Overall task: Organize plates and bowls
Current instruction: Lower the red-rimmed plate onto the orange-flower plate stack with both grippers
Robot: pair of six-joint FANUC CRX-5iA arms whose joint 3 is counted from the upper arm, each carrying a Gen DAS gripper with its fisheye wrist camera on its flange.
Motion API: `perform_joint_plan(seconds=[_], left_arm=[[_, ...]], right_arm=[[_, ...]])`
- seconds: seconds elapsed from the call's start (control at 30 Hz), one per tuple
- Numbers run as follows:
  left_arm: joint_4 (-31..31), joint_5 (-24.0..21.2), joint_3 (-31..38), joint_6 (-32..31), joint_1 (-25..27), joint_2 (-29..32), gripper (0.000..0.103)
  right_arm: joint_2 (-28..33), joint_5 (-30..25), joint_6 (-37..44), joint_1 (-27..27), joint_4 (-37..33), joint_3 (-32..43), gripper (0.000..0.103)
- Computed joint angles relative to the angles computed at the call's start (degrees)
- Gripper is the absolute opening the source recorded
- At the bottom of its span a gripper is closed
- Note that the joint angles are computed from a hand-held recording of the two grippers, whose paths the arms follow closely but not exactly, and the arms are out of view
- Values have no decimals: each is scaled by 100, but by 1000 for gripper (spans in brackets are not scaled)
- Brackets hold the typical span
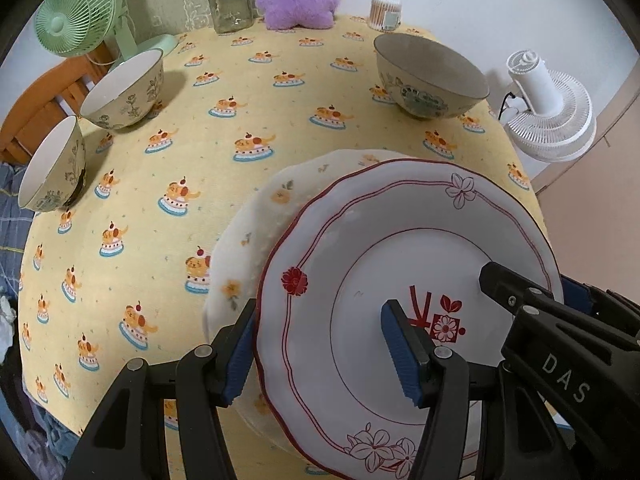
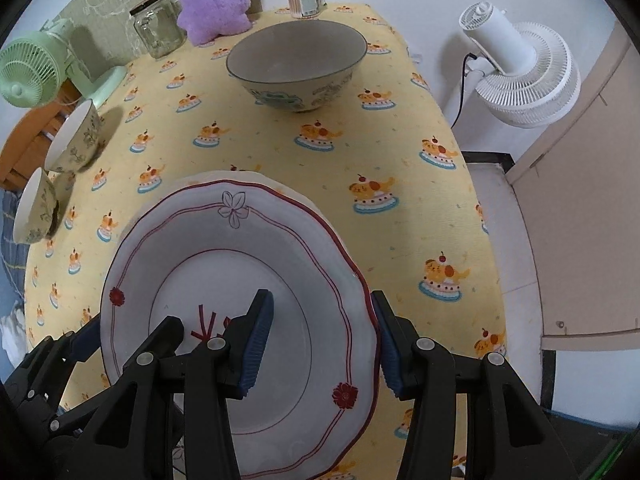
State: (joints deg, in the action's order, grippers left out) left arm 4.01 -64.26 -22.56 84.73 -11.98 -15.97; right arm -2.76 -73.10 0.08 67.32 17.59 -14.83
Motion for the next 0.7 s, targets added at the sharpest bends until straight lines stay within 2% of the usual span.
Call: perform_joint_plan(seconds=[0.27, 0.53, 0.6, 0.63, 0.7], left_arm=[[-494, -16, 209, 552, -326, 138, 62], [-447, 15, 201, 507, -304, 161, 62], [-425, 35, 184, 482, -290, 154, 62], [-417, 39, 183, 473, -287, 155, 62], [-400, 47, 176, 456, -271, 154, 62]], right_arm=[[-110, 307, 169, -86, 19, -197, 53], [-412, 598, 48, -54, -6, -442, 53], [-535, 531, -58, 43, -2, -491, 42], [-574, 480, -120, 94, 2, -502, 39], [-596, 347, -209, 171, 13, -492, 25]])
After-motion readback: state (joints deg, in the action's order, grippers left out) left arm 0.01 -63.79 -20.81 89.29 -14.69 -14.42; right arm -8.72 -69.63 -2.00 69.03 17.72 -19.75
